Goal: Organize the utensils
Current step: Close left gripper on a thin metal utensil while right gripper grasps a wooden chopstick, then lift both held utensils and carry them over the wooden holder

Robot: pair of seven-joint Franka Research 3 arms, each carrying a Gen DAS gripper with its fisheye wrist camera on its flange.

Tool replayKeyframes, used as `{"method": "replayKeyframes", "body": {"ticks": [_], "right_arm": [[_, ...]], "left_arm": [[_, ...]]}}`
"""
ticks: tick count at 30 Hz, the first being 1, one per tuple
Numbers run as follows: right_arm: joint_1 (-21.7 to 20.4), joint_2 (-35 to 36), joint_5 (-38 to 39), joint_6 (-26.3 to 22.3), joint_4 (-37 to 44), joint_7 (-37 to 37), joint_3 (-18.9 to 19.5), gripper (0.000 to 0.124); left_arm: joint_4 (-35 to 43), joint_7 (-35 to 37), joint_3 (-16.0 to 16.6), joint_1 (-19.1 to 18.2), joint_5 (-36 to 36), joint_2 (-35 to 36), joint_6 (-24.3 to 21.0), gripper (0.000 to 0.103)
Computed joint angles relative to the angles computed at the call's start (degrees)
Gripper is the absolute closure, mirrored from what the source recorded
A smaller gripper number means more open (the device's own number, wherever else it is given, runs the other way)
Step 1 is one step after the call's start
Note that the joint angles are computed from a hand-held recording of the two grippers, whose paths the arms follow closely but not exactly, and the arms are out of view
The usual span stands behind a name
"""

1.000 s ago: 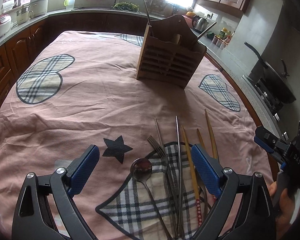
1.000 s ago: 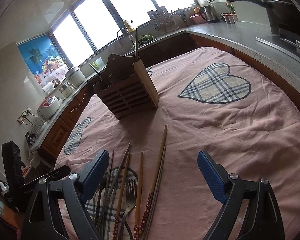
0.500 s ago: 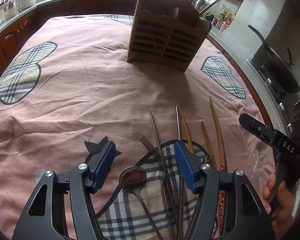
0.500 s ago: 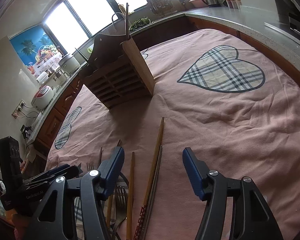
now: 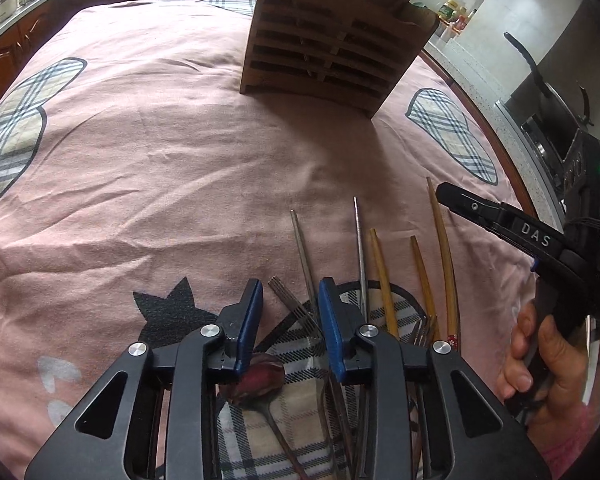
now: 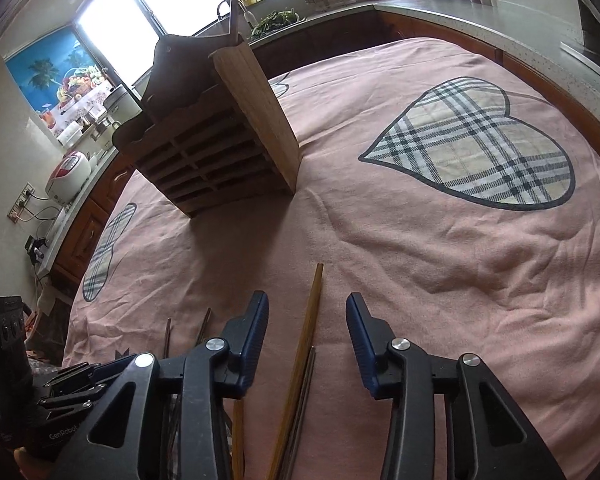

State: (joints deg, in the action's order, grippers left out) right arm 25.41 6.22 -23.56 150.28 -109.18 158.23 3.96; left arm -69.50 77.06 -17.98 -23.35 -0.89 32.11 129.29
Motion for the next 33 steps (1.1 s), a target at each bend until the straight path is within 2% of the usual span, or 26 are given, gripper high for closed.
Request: {"method": "replayKeyframes", "body": {"ticks": [4, 7, 8, 10, 20, 33], "right_arm": [[0.3, 3.0, 1.6, -3.5, 3.6, -3.4, -0.1, 0.098], [1.9, 4.9, -1.3, -8.4, 7.1, -4.0, -0.8, 0.106], [2.4, 5.4, -2.1, -9.9, 8.1, -4.3, -1.0, 0.113], [2.9, 5.7, -2.9, -10.5, 8.5, -4.5, -1.3, 0.115], [2.2, 2.4, -1.8, -3.6, 5.0, -2.0, -1.4, 0.119], [0.9, -3.6, -7.4, 0.9, 1.2, 4.5, 1.3, 0.119]], "left_arm": [[-0.2, 0.6, -0.5, 0.7, -1.2, 0.2, 0.3, 0.084], [-1.1, 0.9, -0.7, 1.2, -2.0, -0.2, 1.1, 0.085], [-1.5, 1.2, -0.7, 1.3, -2.1, -0.4, 1.4, 0.085], [-1.9, 1.6, -0.9, 1.6, -2.5, -0.6, 1.9, 0.085], [-4.1, 2.7, -2.3, 4.0, -7.8, -2.3, 2.7, 0.090], [-13.8, 8.4, -4.3, 6.6, -16.2, -12.3, 9.5, 0.096]]}}
